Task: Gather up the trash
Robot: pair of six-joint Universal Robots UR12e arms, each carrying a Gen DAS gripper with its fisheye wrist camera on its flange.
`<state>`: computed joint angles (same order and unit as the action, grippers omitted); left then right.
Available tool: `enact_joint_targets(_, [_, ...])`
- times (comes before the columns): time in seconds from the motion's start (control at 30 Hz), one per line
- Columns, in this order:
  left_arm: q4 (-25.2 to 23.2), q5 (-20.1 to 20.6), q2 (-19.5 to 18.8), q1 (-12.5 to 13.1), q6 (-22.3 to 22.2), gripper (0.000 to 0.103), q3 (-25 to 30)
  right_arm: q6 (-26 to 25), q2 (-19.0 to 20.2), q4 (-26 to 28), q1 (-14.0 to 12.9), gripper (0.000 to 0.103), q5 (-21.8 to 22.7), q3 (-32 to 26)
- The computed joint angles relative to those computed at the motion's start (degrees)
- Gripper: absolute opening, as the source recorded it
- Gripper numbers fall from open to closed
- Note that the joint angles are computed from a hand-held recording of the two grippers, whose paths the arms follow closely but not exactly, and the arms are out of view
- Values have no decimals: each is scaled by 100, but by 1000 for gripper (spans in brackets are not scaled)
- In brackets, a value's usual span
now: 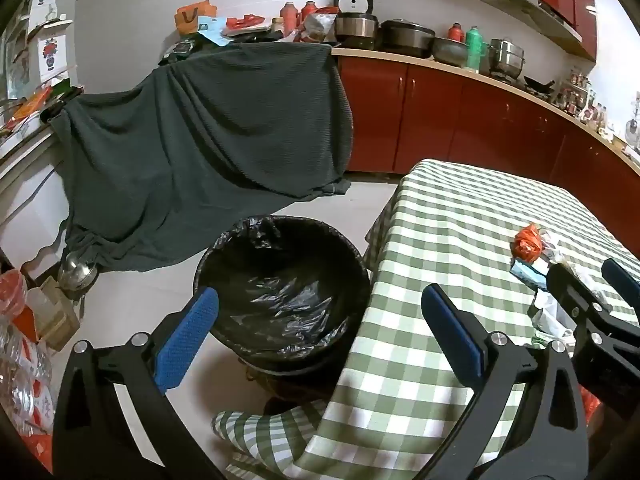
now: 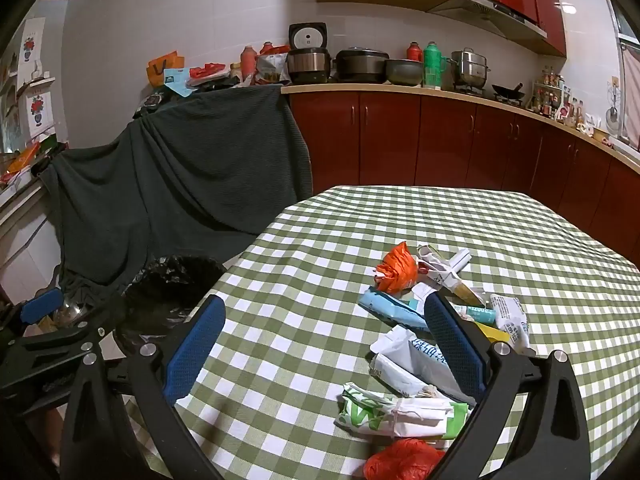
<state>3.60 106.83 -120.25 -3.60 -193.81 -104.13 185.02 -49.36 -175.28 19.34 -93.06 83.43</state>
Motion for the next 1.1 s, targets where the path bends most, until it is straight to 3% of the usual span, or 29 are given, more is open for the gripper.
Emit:
enact_joint_targets(0.23, [98,214,-30,-70,-13,99,7,-5,-2,14,-2,97,-10,-3])
enact_joint_targets(0.3, [-8,-100,43,-25,89,99,6,-3,-3,11,-5,97,-2,-1])
enact_joint_targets(0.53, [-89,-338,91,34,-31,99,-28,-4,-1,18,-12,97,-6,-2])
enact_joint_targets(0.8, [-6,-298,38,3,22,99,-2,-3,2,10,-19,97,5,-2])
enact_joint_targets(0.93, [91,15,-9,-75,257,99,35,4,2,10,-23,97,10,-4])
enact_joint_targets(1.1, [89,-15,5,-61,218,99,29,0,0,4,-27,97,15,-1])
